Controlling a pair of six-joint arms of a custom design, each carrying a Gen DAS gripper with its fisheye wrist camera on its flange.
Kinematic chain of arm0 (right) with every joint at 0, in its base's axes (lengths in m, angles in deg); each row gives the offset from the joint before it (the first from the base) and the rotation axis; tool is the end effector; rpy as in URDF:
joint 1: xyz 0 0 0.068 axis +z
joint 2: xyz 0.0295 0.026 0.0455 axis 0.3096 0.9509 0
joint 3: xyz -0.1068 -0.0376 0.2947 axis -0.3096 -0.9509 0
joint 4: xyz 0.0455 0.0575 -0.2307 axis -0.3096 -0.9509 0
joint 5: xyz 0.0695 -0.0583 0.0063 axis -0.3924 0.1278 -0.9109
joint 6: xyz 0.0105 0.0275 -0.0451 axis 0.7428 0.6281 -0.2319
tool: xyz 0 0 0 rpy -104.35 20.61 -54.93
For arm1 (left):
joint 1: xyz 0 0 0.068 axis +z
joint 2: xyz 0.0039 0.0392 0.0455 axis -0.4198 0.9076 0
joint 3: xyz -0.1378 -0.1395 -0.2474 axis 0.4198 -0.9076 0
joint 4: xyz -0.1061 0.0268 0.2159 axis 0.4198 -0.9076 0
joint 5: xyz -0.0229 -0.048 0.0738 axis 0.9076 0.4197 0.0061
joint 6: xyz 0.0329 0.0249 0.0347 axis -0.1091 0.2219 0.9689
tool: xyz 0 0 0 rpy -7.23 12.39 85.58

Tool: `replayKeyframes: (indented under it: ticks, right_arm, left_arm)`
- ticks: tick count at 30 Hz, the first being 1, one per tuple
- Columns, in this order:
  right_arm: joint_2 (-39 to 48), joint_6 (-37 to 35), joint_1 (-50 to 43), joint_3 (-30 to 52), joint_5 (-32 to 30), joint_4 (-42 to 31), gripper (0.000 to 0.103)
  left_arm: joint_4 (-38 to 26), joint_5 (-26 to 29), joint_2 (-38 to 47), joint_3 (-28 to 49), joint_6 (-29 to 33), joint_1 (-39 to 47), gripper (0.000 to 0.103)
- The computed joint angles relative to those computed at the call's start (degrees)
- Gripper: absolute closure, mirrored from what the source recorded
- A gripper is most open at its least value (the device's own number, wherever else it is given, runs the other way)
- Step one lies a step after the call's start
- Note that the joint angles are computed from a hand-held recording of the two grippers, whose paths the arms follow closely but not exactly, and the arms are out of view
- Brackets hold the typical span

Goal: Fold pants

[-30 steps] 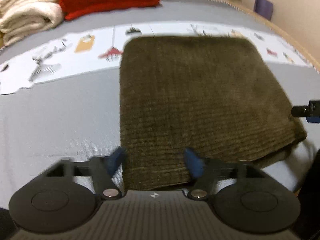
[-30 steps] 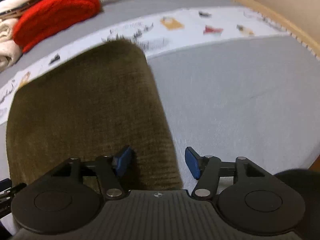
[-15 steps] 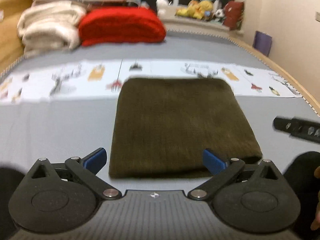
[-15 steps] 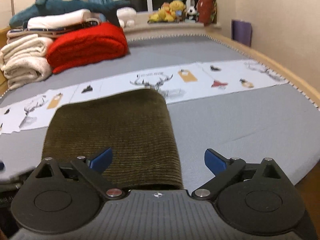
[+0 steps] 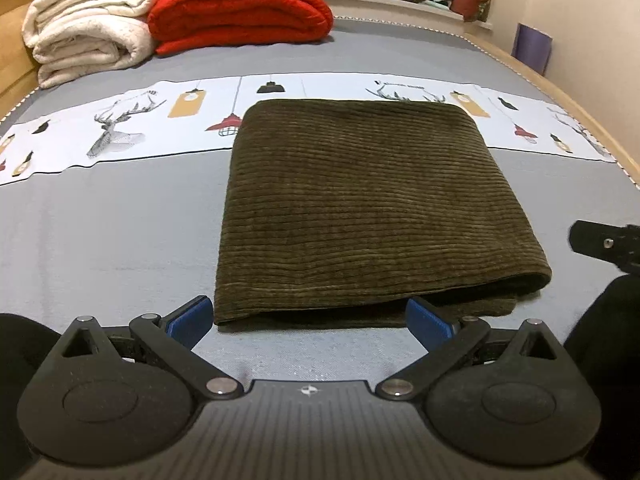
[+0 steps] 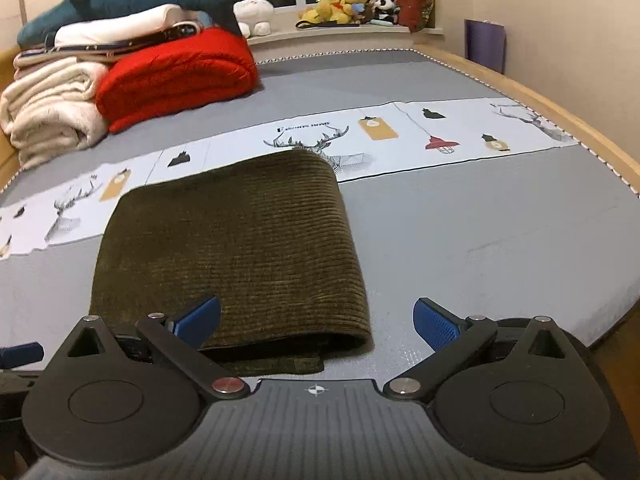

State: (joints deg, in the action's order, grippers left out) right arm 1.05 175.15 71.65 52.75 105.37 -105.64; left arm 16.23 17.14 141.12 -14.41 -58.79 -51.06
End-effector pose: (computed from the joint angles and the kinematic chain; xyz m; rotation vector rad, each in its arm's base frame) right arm 0.1120 0.1063 0.1917 0.7296 2.1424 -0.1447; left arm 0.2203 -0.1104 0.1774 0.6331 2.3551 -0.2444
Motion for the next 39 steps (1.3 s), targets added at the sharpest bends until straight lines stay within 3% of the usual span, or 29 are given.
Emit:
replayKeyframes:
  ticks: [4, 39]
  right_arm:
    - [1.8, -0.5, 1.2, 1.1, 0.0, -0.2, 0.001]
    - [1.8, -2.3, -0.2, 0.6, -1.8, 1.4, 0.001]
  left_arm:
    - [-0.1, 2.3, -0.7, -0.3, 0.4, 0.8, 0.000]
    - [-2.1, 1.7, 1.3, 1.2, -0.3, 0.1, 0.000]
